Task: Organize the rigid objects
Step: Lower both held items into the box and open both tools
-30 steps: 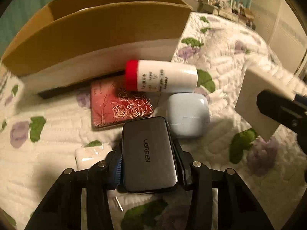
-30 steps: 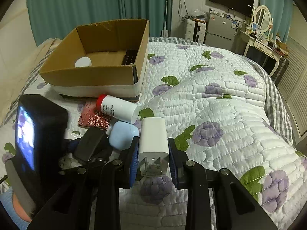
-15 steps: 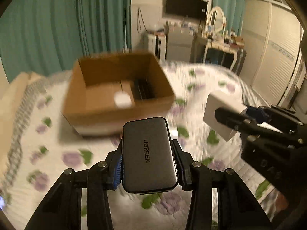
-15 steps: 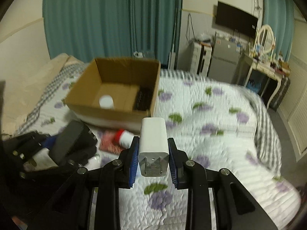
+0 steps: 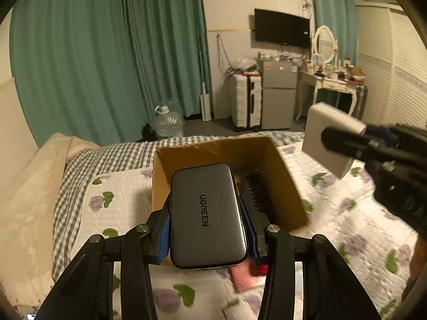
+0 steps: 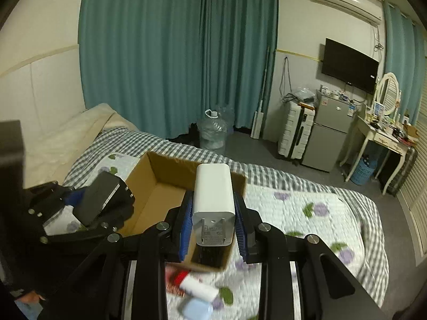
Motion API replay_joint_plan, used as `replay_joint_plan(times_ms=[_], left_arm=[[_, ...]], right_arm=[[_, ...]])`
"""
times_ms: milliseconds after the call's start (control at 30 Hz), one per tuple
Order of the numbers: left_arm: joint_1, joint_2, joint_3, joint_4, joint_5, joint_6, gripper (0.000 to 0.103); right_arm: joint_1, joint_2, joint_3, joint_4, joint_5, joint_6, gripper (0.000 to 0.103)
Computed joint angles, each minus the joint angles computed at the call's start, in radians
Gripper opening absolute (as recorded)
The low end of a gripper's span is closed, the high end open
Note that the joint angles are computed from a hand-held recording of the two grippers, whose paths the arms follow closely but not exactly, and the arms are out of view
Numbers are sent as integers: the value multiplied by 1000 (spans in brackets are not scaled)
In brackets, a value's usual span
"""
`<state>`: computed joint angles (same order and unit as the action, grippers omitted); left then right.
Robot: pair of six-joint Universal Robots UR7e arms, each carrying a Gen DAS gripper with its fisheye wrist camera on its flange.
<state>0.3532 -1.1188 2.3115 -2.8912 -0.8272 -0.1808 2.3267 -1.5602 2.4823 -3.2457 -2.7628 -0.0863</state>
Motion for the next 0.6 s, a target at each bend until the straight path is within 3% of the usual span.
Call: replay_joint_plan(times_ms=[133, 267, 433, 500, 567, 600], left_arm=[[65, 92, -48, -44, -5, 45, 45], [130, 181, -89, -72, -2, 70, 45], [162, 232, -91, -121, 2, 95, 45], [154, 246, -73, -212, 21, 127, 48], [152, 241, -75, -217, 30, 132, 64], [156, 238, -77, -222, 25, 132, 64]], right_arm=[[-105, 47, 4, -140, 81, -121, 27], [-223, 69, 27, -194, 176, -147, 27], [-303, 103, 32, -244, 241, -181, 27], [-321, 108, 36, -252, 255, -186, 27], [-330, 113, 37, -258, 262, -183, 27], [-334, 113, 36, -258, 265, -183, 27]])
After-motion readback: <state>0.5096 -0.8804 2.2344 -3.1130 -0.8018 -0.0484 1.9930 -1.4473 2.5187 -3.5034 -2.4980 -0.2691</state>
